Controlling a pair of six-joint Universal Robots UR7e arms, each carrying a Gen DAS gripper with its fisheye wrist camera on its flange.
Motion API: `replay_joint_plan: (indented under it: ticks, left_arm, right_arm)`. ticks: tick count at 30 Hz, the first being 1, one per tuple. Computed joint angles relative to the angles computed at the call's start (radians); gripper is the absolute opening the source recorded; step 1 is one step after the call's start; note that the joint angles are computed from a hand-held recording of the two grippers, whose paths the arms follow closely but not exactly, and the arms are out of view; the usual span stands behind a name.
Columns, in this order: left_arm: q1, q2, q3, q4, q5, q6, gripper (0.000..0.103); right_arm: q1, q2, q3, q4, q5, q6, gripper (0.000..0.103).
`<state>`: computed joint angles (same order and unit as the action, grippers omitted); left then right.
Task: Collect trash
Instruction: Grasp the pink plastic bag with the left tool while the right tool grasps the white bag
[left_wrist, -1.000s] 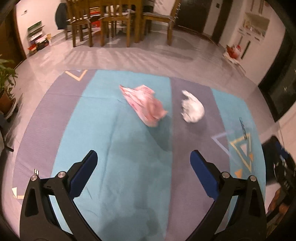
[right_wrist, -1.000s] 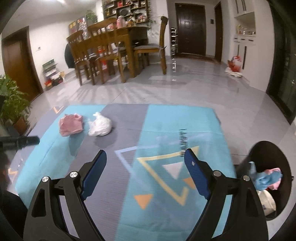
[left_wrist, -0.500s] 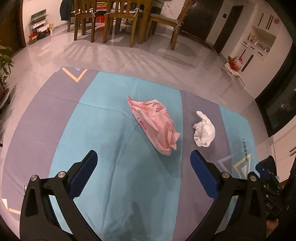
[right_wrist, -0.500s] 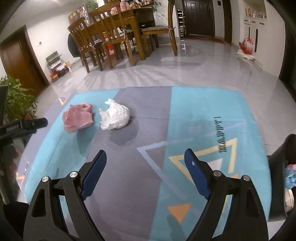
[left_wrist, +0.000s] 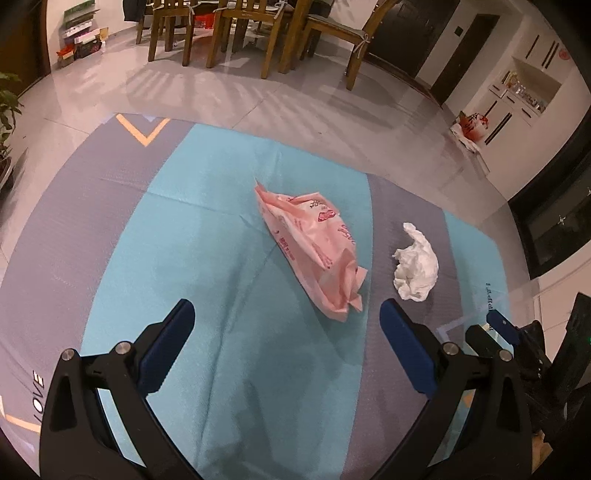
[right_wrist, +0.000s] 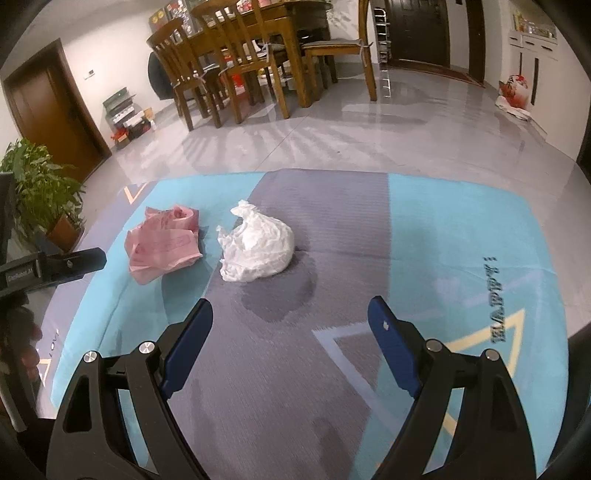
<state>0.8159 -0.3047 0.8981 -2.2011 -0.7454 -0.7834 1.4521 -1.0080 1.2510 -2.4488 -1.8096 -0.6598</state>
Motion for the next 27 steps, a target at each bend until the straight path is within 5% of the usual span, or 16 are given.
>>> replay_joint_plan:
  ticks: [10, 15, 22, 27]
  left_arm:
    - [0.012, 0.101, -0.148, 0.021, 0.031, 0.117, 0.097]
    - [0.035, 0.158, -0.254, 0.081, 0.004, 0.113, 0.068]
    - [0.045, 0.149, -0.245, 0.060, -0.033, 0.094, 0.039]
    - [0.041, 0.147, -0.236, 0.042, -0.053, 0.107, 0.021]
  right_arm:
    - [0.027, 0.114, -0.127, 0.060, -0.016, 0.045, 0.085]
    - [0.039, 0.179, -0.197, 0.083, -0.066, 0.054, 0.084]
    - [0.035, 0.213, -0.249, 0.147, -0.095, 0.096, 0.037]
    - [0.027, 0.176, -0.197, 0.109, -0.080, 0.101, 0.023]
